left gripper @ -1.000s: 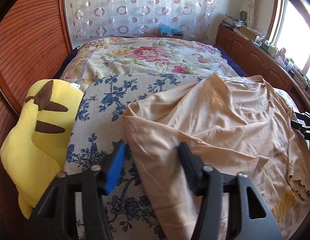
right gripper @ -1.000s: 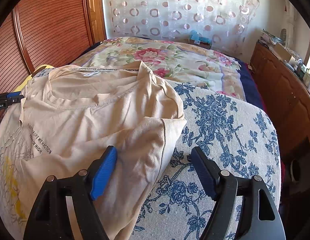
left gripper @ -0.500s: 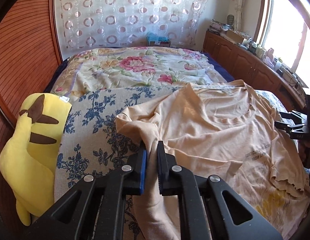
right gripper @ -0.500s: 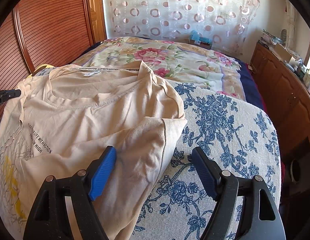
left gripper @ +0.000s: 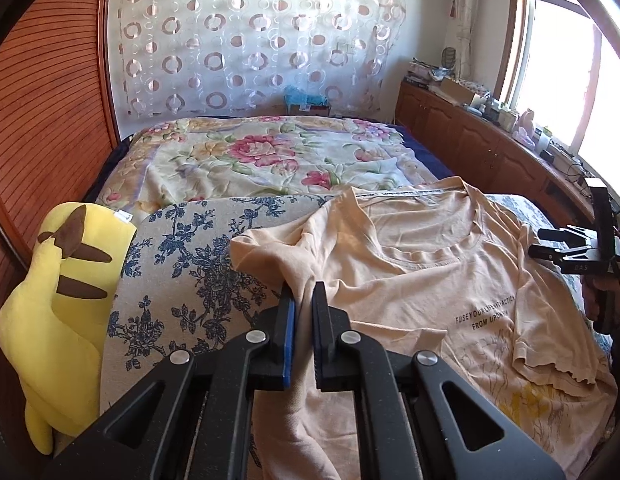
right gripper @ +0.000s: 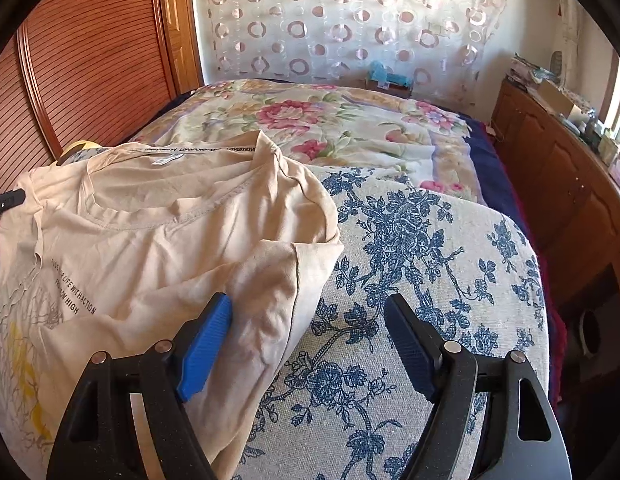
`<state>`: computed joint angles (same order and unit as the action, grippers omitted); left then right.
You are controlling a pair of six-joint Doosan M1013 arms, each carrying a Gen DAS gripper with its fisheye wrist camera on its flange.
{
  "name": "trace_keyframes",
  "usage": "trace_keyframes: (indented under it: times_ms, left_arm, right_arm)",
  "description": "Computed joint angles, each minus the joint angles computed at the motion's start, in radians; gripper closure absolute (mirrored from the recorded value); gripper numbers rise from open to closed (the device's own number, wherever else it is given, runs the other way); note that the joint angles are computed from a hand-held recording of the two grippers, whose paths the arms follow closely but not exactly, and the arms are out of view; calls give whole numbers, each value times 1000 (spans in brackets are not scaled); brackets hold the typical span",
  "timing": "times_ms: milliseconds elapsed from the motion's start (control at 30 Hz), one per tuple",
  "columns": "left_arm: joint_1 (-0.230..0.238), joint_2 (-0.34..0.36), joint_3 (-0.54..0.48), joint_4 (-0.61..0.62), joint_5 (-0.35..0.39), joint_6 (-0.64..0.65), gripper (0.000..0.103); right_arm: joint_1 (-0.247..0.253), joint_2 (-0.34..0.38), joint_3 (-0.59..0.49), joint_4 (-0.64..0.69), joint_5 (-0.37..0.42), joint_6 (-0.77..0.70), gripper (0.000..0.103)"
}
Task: Fold small clothes
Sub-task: 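Grasp the peach shirt hem with the right tool beside the left tool, then lift the hem with both tools and carry it toward the collar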
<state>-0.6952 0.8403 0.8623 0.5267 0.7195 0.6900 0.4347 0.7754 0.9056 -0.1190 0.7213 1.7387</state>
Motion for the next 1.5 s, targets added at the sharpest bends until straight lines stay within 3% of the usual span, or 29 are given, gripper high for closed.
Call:
trace_keyframes:
  times_ms: [133,333,367,400,467,567,667,900,1267,1333,1433,1500]
  left_arm:
    - [-3,2,-2,5,4,-6,95]
    - [-8,-15,20,30,-15,-28,96]
    - [-9,-19,25,37,-19,-33,96]
    - [-11,-23,29,42,-25,-36,96]
    - [-16,-29,35,52,-32,-45,96]
    - [-25,-46,56,74,-50,-62,96]
    - [-35,-68,84,115,-67,-98,96]
    - [-69,-129,185,242,-102,-236,96]
    - [-137,-284,429,561,-91,-599,96]
    - [-146,-307,473,591,-103,-665,96]
    - [-168,-328,531,587,-98,-709,96]
    - [-177,-345,580,587,-110,-772,96]
  right_arm:
    - [-6,20,-42,30,37,-33,23]
    - [-4,48,-92,51,68,-89,39]
    - [-7,49,-95,71,66,-115,52]
    - [-8,49,-96,95,64,-148,71]
    - [-10,54,-108,160,78,-230,92]
    - [3,55,-113,104,83,-226,94]
    - [2,20,-59,131,16,-235,94]
    - [3,-117,153,155,-186,-213,95]
    - [36,-352,507,26,-418,-55,95]
    - [37,-390,568,81,-460,-78,95]
    - [36,-436,659,310,-496,-243,95]
    - [39,-458,709,322,-508,-238,95]
